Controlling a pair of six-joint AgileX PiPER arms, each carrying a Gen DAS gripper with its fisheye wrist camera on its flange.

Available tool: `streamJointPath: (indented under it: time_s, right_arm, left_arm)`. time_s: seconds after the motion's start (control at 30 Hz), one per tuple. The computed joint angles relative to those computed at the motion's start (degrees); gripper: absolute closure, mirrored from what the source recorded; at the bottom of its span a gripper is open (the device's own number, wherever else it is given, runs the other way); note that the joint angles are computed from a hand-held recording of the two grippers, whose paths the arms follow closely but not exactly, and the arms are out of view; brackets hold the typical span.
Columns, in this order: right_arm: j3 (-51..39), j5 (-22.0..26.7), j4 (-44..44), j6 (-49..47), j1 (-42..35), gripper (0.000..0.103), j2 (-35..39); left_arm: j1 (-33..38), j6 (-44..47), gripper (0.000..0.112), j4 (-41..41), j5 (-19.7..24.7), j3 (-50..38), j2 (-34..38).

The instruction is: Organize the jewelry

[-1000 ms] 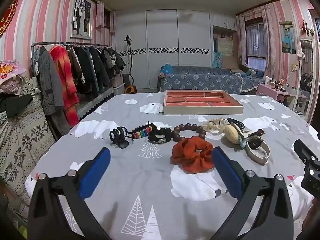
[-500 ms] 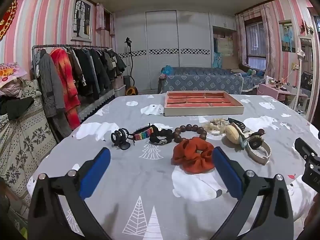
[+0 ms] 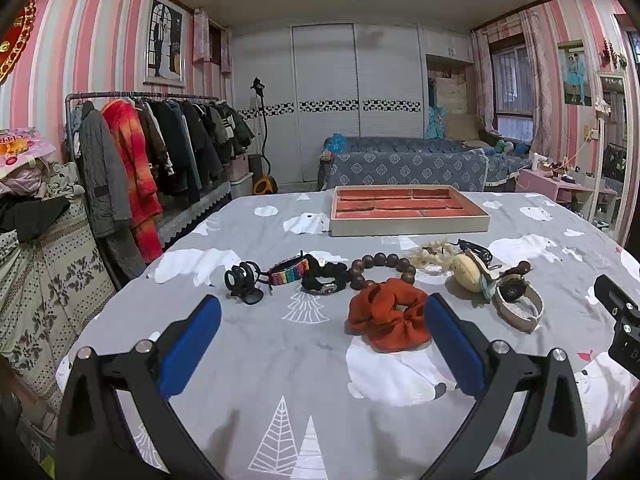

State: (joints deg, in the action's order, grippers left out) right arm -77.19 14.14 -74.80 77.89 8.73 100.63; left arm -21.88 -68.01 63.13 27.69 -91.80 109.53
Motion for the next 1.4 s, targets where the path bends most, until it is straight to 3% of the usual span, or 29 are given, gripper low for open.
streamJointPath:
  time_s: [0.9,1.4]
  right_arm:
    - [-0.71,0.29,1.55,-1.44,-0.16,0.004,-0.3]
    - [0.29,0.38,-1.73,1.99,0.07,0.004,-0.55]
  left_arm:
    - [0.21,-0.78,0.013,1.26,-0.03,0.06,-0.27]
    - [0.19,-0.31,0.013,0.96,-0.03,-0.03,-0.35]
